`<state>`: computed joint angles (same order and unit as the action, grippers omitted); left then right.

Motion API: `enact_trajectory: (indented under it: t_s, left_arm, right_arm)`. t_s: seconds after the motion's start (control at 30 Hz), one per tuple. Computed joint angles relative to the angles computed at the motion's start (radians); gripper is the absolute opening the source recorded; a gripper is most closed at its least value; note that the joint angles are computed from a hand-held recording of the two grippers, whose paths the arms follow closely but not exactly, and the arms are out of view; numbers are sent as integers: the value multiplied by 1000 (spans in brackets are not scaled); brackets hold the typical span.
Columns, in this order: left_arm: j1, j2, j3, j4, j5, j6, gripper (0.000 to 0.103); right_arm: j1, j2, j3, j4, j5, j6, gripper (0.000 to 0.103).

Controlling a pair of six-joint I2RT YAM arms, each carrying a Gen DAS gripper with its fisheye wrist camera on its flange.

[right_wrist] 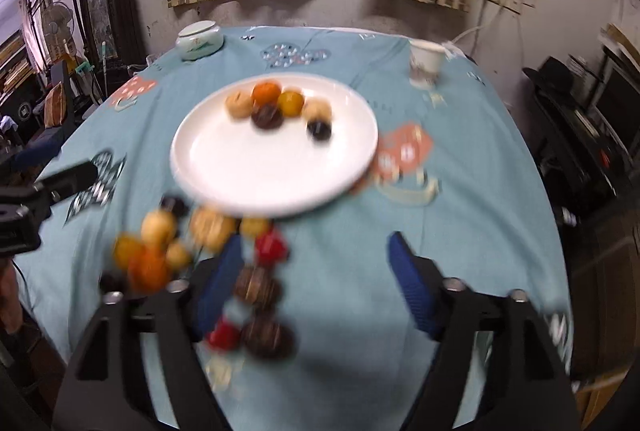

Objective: Organize fruits
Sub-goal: 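Place the plum and mangosteen on the white plate and open both tools, then grasp a large mangosteen with the right tool while the left tool grasps a dark plum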

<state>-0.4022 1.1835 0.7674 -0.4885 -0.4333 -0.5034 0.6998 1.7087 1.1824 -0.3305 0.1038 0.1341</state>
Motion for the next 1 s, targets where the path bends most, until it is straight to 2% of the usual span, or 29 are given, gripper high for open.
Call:
enact_trajectory:
  t_s: [0.03,0.1,0.17,0.3,0.5,0.63,0.93,1.0]
  left_arm:
    - [-49,-32,-52,-13,-24,-52,101]
    - [-142,-64,-126,-41,-76,-141,101]
    - [-196,-73,-166,-59,-109,-183,101]
    - [-264,-105,-220,-119,-152,-263,101]
    - [-251,-174,-258,-157,-143,-293,101]
    - [-221,-184,-266,-150,-130,-275,101]
    - [-181,-185,-287,-130,-96,-244,101]
    - [-187,-173,-289,-126,-97,-243,101]
  right_arm:
    - [15,-36,-56,18,15,19,92]
    - [45,-110,-181,51,31,66,93]
    - [65,-147,-252,61,33,99,93]
    - [90,-168,-311,59,61,125,93]
    - [103,-176,-326,53,87,142,93]
    - [112,-170,-329,59,98,135,93]
    - [104,-71,-283,96,105,96,93]
    - [96,-53,-283,124,90,90,87]
